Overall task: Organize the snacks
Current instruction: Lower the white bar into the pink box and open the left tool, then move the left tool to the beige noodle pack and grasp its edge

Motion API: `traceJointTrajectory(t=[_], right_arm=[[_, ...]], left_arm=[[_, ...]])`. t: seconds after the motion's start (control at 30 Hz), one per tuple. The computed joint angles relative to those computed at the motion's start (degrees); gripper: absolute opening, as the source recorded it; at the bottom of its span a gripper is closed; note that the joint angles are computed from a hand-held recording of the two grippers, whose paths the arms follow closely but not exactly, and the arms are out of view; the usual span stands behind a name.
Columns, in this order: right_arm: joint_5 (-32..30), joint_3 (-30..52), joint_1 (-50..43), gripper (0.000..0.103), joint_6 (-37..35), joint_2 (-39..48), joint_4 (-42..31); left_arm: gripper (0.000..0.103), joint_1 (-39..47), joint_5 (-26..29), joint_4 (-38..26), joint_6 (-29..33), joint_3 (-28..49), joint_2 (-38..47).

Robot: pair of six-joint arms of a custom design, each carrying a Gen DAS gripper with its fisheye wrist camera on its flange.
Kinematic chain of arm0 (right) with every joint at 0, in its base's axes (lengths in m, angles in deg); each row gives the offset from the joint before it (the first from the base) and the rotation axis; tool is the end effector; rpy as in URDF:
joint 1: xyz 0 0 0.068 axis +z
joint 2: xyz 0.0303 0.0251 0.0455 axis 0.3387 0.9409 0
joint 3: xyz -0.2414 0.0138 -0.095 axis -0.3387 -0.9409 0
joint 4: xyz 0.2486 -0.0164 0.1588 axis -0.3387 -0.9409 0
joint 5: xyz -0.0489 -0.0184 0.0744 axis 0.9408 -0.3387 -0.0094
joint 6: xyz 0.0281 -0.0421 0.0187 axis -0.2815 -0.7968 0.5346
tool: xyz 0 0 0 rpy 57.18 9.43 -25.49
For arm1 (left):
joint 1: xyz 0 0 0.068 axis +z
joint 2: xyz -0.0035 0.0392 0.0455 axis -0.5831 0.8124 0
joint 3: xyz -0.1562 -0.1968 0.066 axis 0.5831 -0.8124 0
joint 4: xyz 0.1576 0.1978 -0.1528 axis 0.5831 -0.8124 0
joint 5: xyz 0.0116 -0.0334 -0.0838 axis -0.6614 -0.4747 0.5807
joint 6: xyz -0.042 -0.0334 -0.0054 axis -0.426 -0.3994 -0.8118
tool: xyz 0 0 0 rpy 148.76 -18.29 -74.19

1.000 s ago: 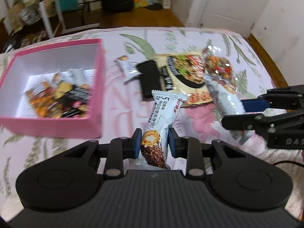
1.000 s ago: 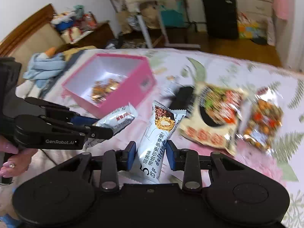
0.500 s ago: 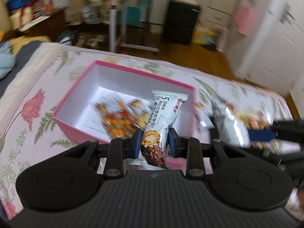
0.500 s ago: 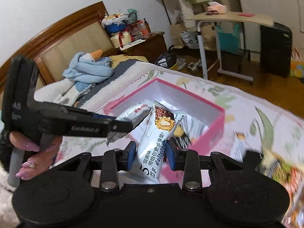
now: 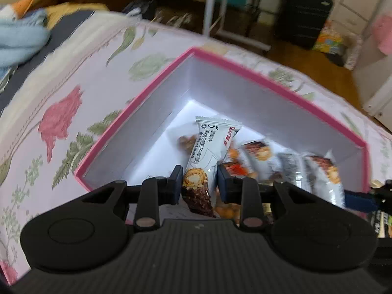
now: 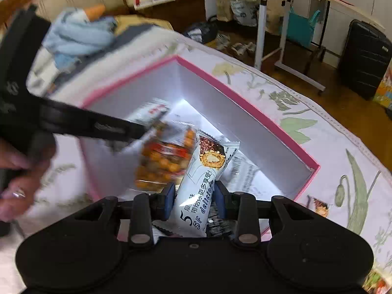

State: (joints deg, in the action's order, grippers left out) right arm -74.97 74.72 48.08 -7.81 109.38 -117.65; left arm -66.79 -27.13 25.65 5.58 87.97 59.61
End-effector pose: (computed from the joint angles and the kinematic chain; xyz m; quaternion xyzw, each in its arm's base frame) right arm 0.2978 0.1723 0.2620 -0.4128 0.8686 0.1657 0.2185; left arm 0.2429 -0.1305 0.2351 -0.2558 0.9337 0.0281 0.2490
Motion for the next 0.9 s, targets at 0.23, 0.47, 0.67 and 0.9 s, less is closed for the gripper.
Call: traceJointTrajectory(t=[0.23,0.47,0.67,0.9], right_arm=[[8.84,-3.55,4.03,0.056,-1.15,-1.47,4.43],[-2.52,-4.40,-6.03,0.057,-1.25,-14.21,-3.05],[-14.15,4.33,-22.02,0.057,-10.32,-16.77,-22.12],[-20.66,7.20,-39.15,0.057,-23.20,-17.55,-32.08]], left_arm=[[0.044,-2.20,-1.34,-2.35,-2.17,1.38,2.64],[0.044,-9.97,-4.04,-6.60,-5.21,3.56,-3.14],[0.044,-20.48,-7.50,-12.77,-6.71,11.82,-2.08],[0.044,-29.75,-8.89,-14.75,-6.01,23.19,4.91]])
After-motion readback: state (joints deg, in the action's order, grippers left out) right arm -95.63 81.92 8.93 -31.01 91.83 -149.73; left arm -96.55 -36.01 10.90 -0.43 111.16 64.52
